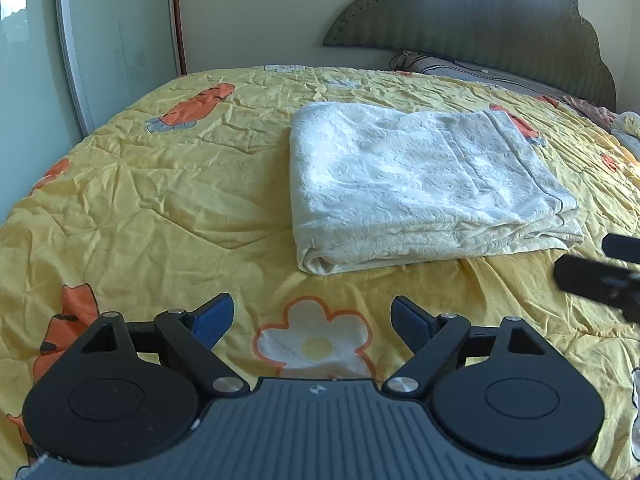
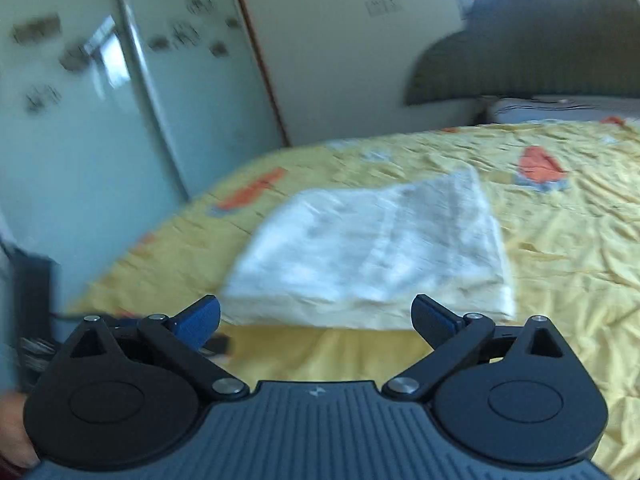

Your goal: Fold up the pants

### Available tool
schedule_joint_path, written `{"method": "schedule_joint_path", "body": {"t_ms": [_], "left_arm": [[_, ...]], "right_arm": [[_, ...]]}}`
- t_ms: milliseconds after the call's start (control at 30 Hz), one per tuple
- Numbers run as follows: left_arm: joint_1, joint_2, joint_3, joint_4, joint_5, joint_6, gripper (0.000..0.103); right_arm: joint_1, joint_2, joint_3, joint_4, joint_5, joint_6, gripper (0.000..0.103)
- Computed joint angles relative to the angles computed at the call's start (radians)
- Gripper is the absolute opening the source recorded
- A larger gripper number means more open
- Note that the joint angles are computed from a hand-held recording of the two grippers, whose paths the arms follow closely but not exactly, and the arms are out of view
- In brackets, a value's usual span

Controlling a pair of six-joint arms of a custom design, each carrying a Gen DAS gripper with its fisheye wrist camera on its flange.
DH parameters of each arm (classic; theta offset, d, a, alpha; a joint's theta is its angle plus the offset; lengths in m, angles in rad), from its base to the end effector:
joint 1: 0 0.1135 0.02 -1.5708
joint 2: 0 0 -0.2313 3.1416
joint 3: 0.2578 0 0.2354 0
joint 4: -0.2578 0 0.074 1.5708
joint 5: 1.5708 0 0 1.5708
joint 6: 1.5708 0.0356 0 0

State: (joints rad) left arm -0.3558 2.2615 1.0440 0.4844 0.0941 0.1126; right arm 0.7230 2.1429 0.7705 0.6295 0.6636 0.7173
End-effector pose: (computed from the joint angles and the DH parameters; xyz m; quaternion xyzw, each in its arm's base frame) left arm 0.3585 -0.1368 0.0258 0.2304 0.8832 -0.0919 0.3980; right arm 0.2575 0.1980 0.0276 0.1286 0.8660 0.0266 0.4826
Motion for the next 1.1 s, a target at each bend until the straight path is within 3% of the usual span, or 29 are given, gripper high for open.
{"method": "schedule_joint_path", "body": {"t_ms": [133,267,1100], "left_arm": [[-0.025,0.039,0.006,0.051,-0.012,-0.005,0.088],[-0.036,0.073,0.02,0.082,-0.034,-0.02,0.088],[-0.022,0.129,0.014,0.177,-0.037,-0.049,0.098]], "right_arm": [[-0.036,0.125,0.038,0.045,-0.04,0.039,0.102],[-0.037,0.168,0.083,-0.007,0.002,0.027,0.102],[-0.033,0.196,0.116,-0.094,0.024,0.07,0.103]]}}
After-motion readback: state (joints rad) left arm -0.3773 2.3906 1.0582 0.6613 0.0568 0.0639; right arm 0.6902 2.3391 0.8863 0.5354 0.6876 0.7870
